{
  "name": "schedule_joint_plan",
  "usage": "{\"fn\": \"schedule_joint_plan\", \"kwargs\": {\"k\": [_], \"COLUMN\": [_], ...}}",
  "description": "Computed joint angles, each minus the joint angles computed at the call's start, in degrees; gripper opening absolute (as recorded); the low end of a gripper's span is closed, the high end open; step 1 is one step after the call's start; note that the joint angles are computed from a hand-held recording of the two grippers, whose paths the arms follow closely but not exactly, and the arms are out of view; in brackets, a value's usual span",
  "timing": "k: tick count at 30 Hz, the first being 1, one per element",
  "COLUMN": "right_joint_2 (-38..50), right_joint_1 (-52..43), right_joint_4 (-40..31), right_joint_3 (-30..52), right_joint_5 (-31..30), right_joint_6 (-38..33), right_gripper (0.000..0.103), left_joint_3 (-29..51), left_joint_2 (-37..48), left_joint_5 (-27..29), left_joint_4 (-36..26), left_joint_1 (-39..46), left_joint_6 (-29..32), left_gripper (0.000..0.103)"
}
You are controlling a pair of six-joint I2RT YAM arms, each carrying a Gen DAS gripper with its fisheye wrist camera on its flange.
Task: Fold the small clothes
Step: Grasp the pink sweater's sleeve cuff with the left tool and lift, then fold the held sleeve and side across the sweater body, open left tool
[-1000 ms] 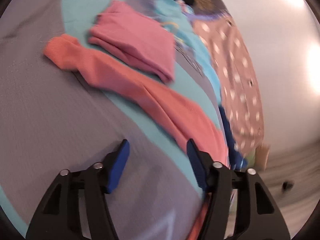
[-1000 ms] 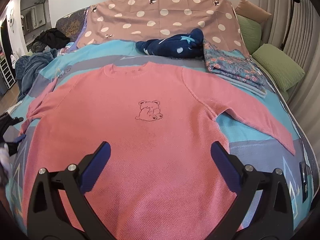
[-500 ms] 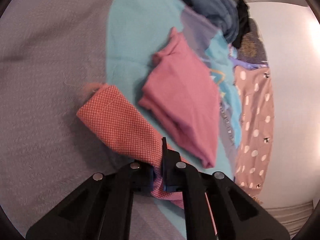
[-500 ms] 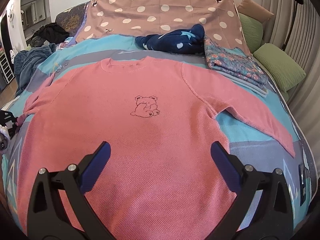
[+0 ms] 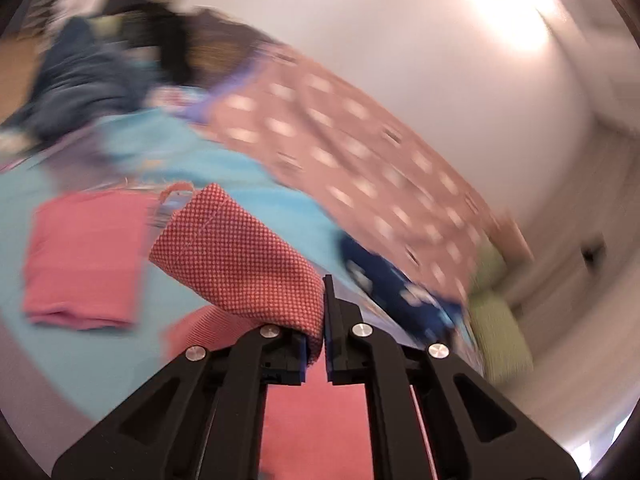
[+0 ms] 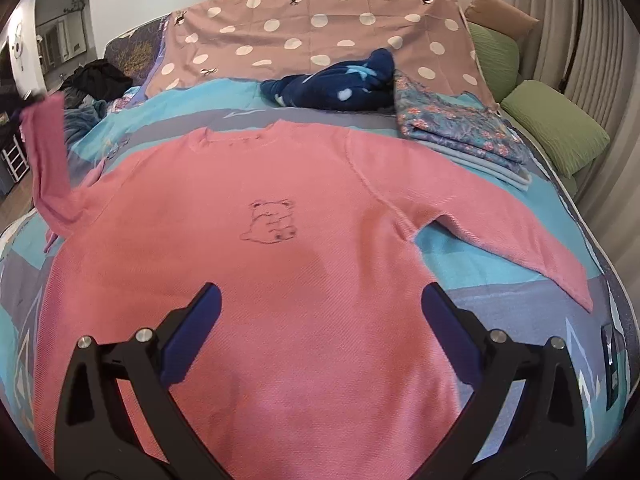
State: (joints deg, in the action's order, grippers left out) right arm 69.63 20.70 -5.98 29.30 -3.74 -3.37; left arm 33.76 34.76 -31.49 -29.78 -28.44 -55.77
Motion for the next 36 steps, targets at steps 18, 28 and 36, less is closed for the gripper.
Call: {"fn": "schedule_joint_plan", "kwargs": {"k": [18,28,36], "right_joint_2": [8.9,30.5,43.1], "right_joint_1": [-15.2,-11.0,-4.1], "right_joint_4": [-7.1,-25.9,-30.6], "right_joint_3": [9.2,32.3,45.3], "right_joint_5": [-15.8,-31.2,-32.8], "right_joint_6": [-7.3,-6.9,-0.5], "right_gripper": [0.088,0.079,0.011], "left_joint_3": [12.3,3.6,-2.6], "left_joint_2": [49.4,41.1,36.5], "left_joint_5": [-1.5,-8.0,-5.1], "left_joint_4": [7.5,-17.7,-14.3], "left_joint_1": [-27.4,-32.4,-24.8], "left_joint_6": [0.0,-25.3,-24.1], "left_gripper": [0.050,0.055,0.057]}}
